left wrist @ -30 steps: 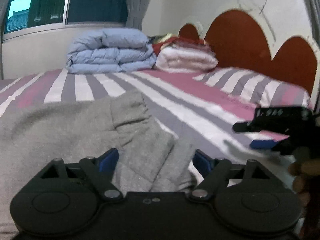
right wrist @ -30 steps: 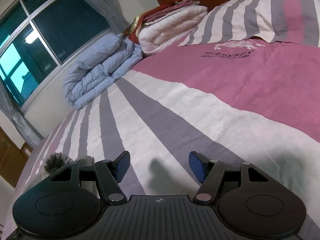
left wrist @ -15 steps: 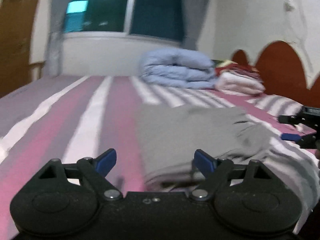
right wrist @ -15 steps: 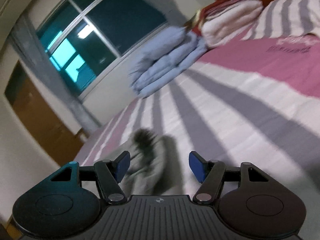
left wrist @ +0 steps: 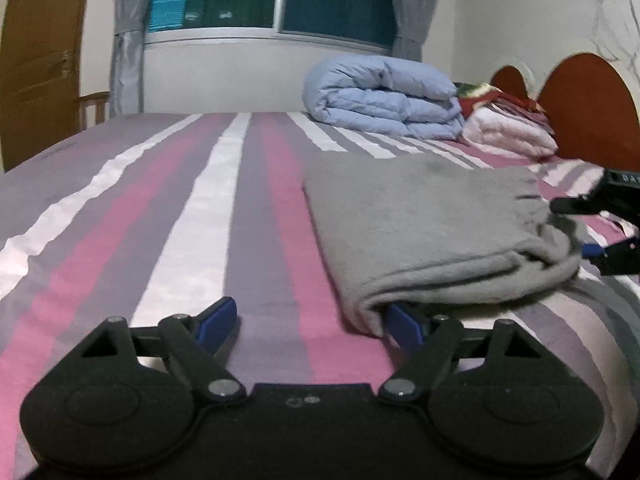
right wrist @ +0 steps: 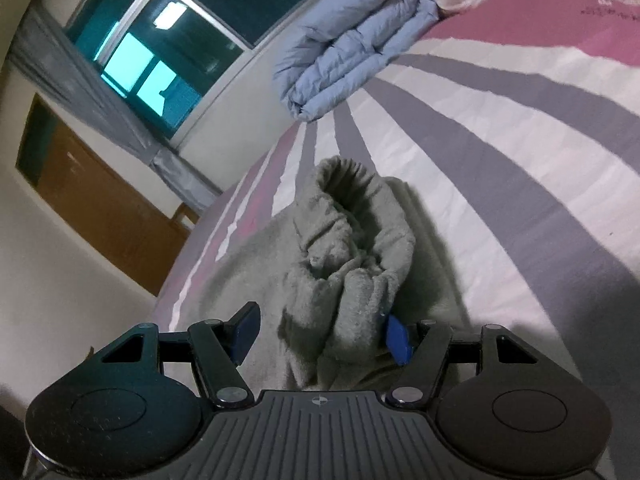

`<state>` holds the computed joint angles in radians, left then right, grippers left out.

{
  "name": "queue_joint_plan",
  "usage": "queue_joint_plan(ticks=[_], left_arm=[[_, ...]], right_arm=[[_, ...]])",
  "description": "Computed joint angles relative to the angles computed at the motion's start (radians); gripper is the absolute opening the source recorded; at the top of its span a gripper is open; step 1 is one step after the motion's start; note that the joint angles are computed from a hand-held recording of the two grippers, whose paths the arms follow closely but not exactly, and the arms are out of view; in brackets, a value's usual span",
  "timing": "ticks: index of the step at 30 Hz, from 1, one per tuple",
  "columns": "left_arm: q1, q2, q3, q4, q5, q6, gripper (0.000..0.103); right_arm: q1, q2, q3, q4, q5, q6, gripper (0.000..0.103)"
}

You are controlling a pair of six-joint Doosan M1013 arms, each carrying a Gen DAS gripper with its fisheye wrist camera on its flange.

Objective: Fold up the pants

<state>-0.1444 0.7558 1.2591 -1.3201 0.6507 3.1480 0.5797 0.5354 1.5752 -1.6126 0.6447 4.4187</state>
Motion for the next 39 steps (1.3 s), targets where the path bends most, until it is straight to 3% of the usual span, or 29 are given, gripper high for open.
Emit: queue_joint_plan(ticks=[11,17,19,20,22,24,25,26,27,29,34,37,39], left_arm=[[-0.006,0.015,-0.018,-0.001,-0.006,-0.066,0.076],[-0.012,0.017,-0.018,0.001,-0.031,-0.136,0.076],[-0.013,0.015,-0.016,-0.002,-0.039,-0.143,0.075],[-0.013,0.014,-0.013,-0.01,-0.048,-0.142,0.074],[-0.011,0.012,-0.008,-0.028,-0.057,-0.146,0.073],[-0.008,0.009,0.003,-0.073,-0.058,-0.129,0.073],[-0.01,0.007,0.009,-0.096,-0.067,-0.107,0.075],[-0.013,0.004,0.015,-0.104,-0.081,-0.093,0.076],[-0.015,0.004,0.017,-0.1,-0.09,-0.101,0.077],[-0.02,0.005,0.015,-0.066,-0.102,-0.143,0.077],[-0.02,0.006,0.013,-0.061,-0.112,-0.163,0.078],[-0.022,0.002,0.018,-0.067,-0.12,-0.142,0.078],[-0.023,0.003,0.018,-0.066,-0.12,-0.145,0.079]], right_arm=[[0.017,0.021,-0.034,0.079,0.042,-0.093,0.065],[0.007,0.049,-0.089,0.201,0.036,-0.321,0.065],[0.004,0.057,-0.103,0.22,0.035,-0.383,0.043],[0.005,0.057,-0.095,0.164,0.034,-0.354,0.042],[0.019,0.043,-0.062,-0.075,0.065,-0.187,0.04],[0.042,0.034,-0.04,-0.268,0.161,-0.065,0.04],[0.051,0.036,-0.039,-0.287,0.199,-0.051,0.04],[0.048,0.041,-0.039,-0.253,0.198,-0.072,0.04],[0.028,0.046,-0.037,-0.167,0.144,-0.087,0.04],[-0.017,0.049,-0.033,0.061,-0.024,-0.078,0.039],[-0.002,0.046,-0.057,0.13,0.001,-0.229,0.04],[-0.005,0.044,-0.039,0.088,-0.014,-0.127,0.04],[-0.006,0.044,-0.041,0.093,-0.016,-0.134,0.04]])
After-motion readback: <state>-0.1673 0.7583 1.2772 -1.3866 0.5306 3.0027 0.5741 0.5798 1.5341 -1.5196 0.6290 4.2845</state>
